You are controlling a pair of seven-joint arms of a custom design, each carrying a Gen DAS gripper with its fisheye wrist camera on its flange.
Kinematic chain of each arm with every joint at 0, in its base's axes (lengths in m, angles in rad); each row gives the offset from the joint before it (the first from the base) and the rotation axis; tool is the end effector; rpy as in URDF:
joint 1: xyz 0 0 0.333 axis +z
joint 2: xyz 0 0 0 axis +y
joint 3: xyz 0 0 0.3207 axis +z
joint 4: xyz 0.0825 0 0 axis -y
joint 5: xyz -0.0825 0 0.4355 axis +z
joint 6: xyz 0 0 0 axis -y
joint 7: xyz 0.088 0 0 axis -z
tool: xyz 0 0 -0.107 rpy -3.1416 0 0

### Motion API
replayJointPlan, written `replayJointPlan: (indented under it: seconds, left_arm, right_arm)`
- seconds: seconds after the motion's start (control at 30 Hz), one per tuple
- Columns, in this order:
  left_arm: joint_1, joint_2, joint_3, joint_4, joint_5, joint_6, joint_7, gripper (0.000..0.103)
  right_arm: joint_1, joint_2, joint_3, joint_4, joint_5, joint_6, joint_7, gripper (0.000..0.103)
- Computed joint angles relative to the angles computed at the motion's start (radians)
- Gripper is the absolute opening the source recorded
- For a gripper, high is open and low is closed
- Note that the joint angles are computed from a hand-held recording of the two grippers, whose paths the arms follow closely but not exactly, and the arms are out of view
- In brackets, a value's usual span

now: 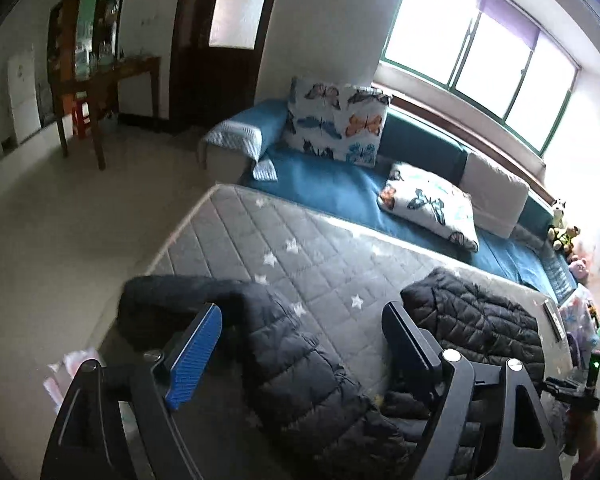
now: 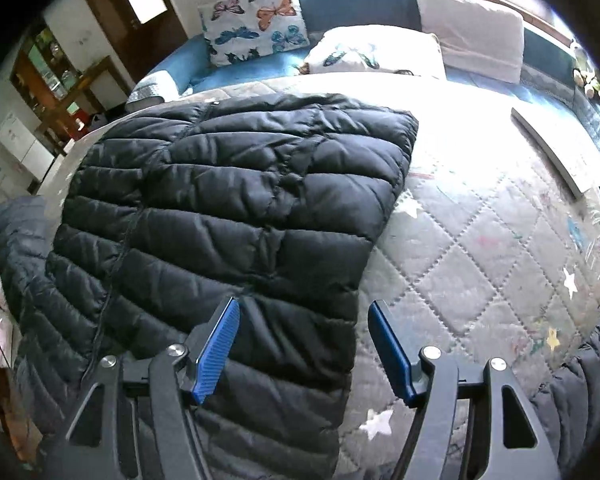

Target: Fold large clothes

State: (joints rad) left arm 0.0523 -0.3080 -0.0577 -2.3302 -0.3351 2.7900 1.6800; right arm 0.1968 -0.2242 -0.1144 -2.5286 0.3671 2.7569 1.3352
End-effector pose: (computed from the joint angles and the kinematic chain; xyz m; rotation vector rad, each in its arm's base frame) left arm 0.5459 0.0101 0.5297 -1.9500 1.6778 -0.9047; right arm 0.5115 0.0278 0.3728 -1.8891 1.8796 -0.2452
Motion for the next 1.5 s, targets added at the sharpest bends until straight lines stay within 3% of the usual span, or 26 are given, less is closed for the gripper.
replayJointPlan:
  seconds: [0.07, 0.13, 0.2, 0.27, 0.4, 0.5, 0.67, 0.8, 0.93, 1.0, 1.03, 1.07, 1.1, 1.17, 1.3, 1.37, 1.43, 1.5]
  left_arm:
    - [-0.062, 0.003, 0.039, 0.032, -0.099, -0.035, 0.068, 0.089]
    - [-0.151, 0.035, 0.098, 0.089, -0.284, -0.129, 0.214, 0.093]
    - [-0.185, 0.107, 0.105, 0.160, -0.424, -0.215, 0.298, 0.097]
    - [-0.190, 0.190, 0.082, 0.230, -0.488, -0.281, 0.331, 0.097]
    - [-0.169, 0.442, 0.012, 0.439, -0.504, -0.383, 0.260, 0.097]
    - [-0.163, 0.617, -0.026, 0.589, -0.435, -0.386, 0.144, 0.097]
    - [-0.123, 0.830, -0.077, 0.780, -0.412, -0.356, 0.049, 0.097]
    - [-0.040, 0.999, -0.188, 0.969, -0.465, -0.456, 0.078, 0.098]
    - [0.009, 1.074, -0.282, 1.043, -0.525, -0.414, 0.116, 0.098]
    - [0.099, 1.080, -0.392, 1.030, -0.698, -0.399, 0.240, 0.099]
    - [0.159, 1.071, -0.458, 1.015, -0.826, -0.411, 0.375, 0.099]
    - [0.189, 1.053, -0.490, 0.997, -0.884, -0.412, 0.461, 0.099]
    - [0.192, 1.025, -0.488, 0.984, -0.902, -0.410, 0.520, 0.099]
    - [0.159, 0.953, -0.452, 0.938, -0.899, -0.320, 0.601, 0.100]
    - [0.060, 0.880, -0.363, 0.883, -0.846, -0.172, 0.630, 0.101]
    - [0.036, 0.878, -0.350, 0.878, -0.818, -0.183, 0.644, 0.101]
    - [-0.019, 0.888, -0.300, 0.890, -0.733, -0.230, 0.608, 0.100]
    - [-0.059, 0.926, -0.276, 0.919, -0.590, -0.277, 0.511, 0.098]
  right_arm:
    - [0.010, -0.010, -0.002, -0.004, 0.011, 0.004, -0.021, 0.074]
    - [0.019, -0.006, -0.003, 0.001, 0.021, 0.011, -0.035, 0.074]
    - [0.025, 0.006, -0.003, 0.014, 0.031, 0.015, -0.041, 0.074]
    - [0.033, 0.012, -0.008, 0.018, 0.059, 0.016, -0.064, 0.074]
    - [0.033, 0.029, -0.002, 0.030, 0.081, 0.014, -0.089, 0.074]
    - [0.031, 0.028, 0.002, 0.032, 0.090, 0.010, -0.110, 0.074]
    - [0.025, 0.035, 0.005, 0.041, 0.099, 0.001, -0.138, 0.074]
    - [0.018, 0.049, 0.008, 0.054, 0.104, -0.003, -0.162, 0.074]
    - [0.010, 0.070, 0.014, 0.072, 0.119, 0.002, -0.180, 0.074]
    - [0.004, 0.077, 0.018, 0.079, 0.125, 0.013, -0.183, 0.074]
    - [0.003, 0.077, 0.019, 0.079, 0.132, 0.017, -0.186, 0.074]
    - [0.001, 0.075, 0.018, 0.078, 0.139, 0.020, -0.190, 0.074]
    - [-0.003, 0.071, 0.020, 0.075, 0.136, 0.029, -0.188, 0.074]
    - [-0.013, 0.063, 0.025, 0.065, 0.106, 0.049, -0.163, 0.074]
    - [-0.013, 0.056, 0.010, 0.059, 0.105, 0.065, -0.141, 0.074]
    - [-0.007, 0.058, -0.001, 0.062, 0.134, 0.066, -0.149, 0.074]
    - [-0.002, 0.064, -0.006, 0.071, 0.161, 0.059, -0.161, 0.074]
    - [0.001, 0.076, -0.005, 0.084, 0.180, 0.048, -0.177, 0.074]
